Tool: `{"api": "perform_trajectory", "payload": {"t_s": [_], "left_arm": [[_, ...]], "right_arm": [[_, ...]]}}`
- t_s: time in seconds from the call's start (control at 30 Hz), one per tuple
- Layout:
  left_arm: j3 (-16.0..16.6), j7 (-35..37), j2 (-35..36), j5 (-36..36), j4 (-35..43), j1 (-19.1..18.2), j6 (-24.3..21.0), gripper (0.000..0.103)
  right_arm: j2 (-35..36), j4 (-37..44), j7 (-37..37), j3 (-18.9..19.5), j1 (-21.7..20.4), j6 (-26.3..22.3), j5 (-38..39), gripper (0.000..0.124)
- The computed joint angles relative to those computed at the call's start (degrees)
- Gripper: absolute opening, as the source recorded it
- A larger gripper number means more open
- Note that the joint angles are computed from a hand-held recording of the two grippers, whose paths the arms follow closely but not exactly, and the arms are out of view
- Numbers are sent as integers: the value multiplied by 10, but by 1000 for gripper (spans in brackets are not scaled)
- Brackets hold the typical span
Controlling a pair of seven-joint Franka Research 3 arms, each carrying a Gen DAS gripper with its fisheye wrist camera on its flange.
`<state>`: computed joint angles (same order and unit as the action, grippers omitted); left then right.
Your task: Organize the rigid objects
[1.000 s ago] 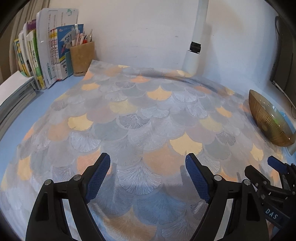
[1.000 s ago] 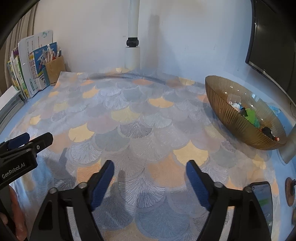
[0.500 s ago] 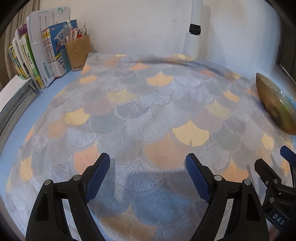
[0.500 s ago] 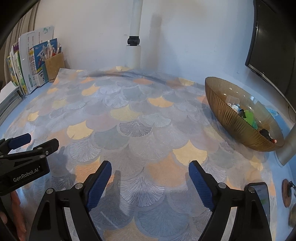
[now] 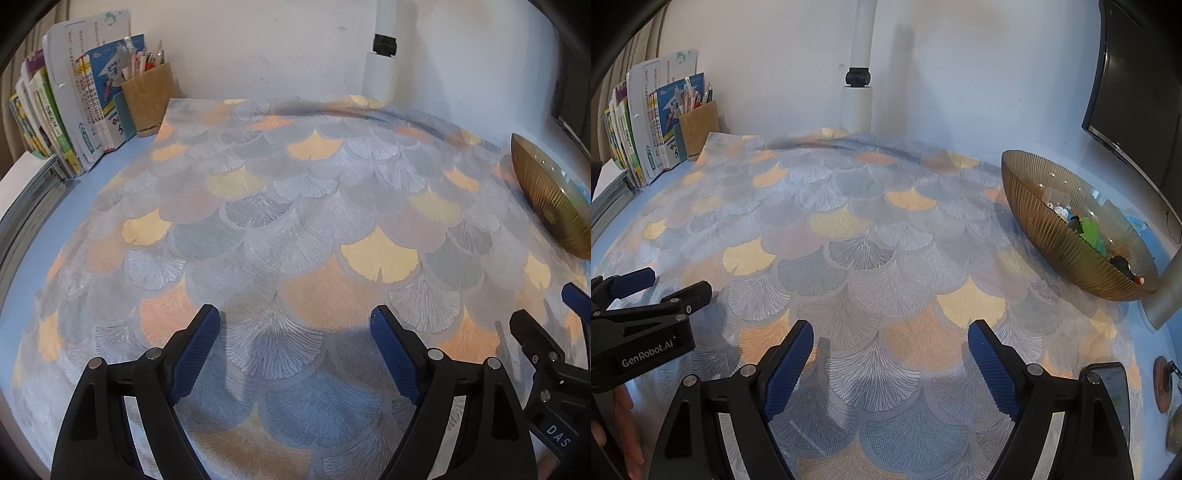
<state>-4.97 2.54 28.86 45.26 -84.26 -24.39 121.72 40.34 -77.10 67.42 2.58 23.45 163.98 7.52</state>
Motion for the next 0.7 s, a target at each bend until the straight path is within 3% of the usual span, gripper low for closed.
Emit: {"api": "perform_trajectory", "payload": {"t_s": [0.4, 0.7], "left_arm": [[1, -18, 2, -3, 5, -1, -15, 84], [-5, 8, 4, -19, 4, 9, 1, 100]], "right_arm": [[3, 8, 19, -8, 6, -16, -6, 85], [12, 27, 27, -4, 1, -43, -11, 86]]}}
